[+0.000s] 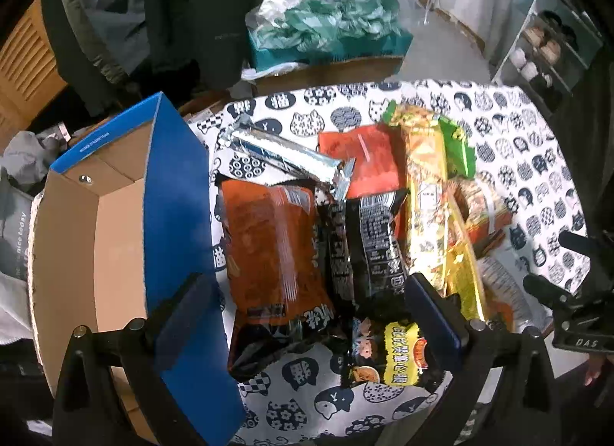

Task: Organize snacks
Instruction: 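Grasp the white-and-orange chip bag with the right gripper while the left grasps an orange chip bag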

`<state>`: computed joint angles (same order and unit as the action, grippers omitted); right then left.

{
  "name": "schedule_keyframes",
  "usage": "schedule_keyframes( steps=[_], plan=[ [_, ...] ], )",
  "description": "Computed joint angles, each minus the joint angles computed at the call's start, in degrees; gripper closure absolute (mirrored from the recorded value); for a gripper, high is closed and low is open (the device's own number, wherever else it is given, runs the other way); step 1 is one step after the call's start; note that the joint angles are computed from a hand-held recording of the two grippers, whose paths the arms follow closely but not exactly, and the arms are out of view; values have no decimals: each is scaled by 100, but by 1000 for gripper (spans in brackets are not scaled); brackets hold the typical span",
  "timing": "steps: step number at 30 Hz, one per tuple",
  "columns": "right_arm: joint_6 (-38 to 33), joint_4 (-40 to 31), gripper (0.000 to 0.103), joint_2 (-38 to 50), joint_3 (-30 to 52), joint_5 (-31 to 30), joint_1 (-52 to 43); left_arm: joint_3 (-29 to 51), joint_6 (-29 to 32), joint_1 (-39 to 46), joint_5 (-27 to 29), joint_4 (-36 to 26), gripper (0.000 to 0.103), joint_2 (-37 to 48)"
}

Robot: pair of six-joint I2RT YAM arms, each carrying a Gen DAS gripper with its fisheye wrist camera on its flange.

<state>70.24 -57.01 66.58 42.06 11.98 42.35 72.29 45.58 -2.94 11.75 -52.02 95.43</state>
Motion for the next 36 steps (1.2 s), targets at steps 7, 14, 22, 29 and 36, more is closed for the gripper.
schedule_keyframes(
  steps=[7, 14, 22, 29, 36],
  plan=[
    [-328, 639, 26, 603, -306, -646, -97, 128, -119, 47, -58, -64, 1, 331],
    [-498, 1301, 63, 408, -826, -1064, -356, 325, -205, 63, -40, -210, 1, 683],
    [-356, 759, 67, -454, -717, -838, -355, 199, -300, -58, -258, 192, 1, 825],
    [-209, 283, 68, -1001, -527, -467, -407, -157, -364, -223, -563, 818, 1, 745],
    [-302, 291, 68, -1153, -595, -327, -538, 29, -466, -156, -351, 539, 8, 689]
  ],
)
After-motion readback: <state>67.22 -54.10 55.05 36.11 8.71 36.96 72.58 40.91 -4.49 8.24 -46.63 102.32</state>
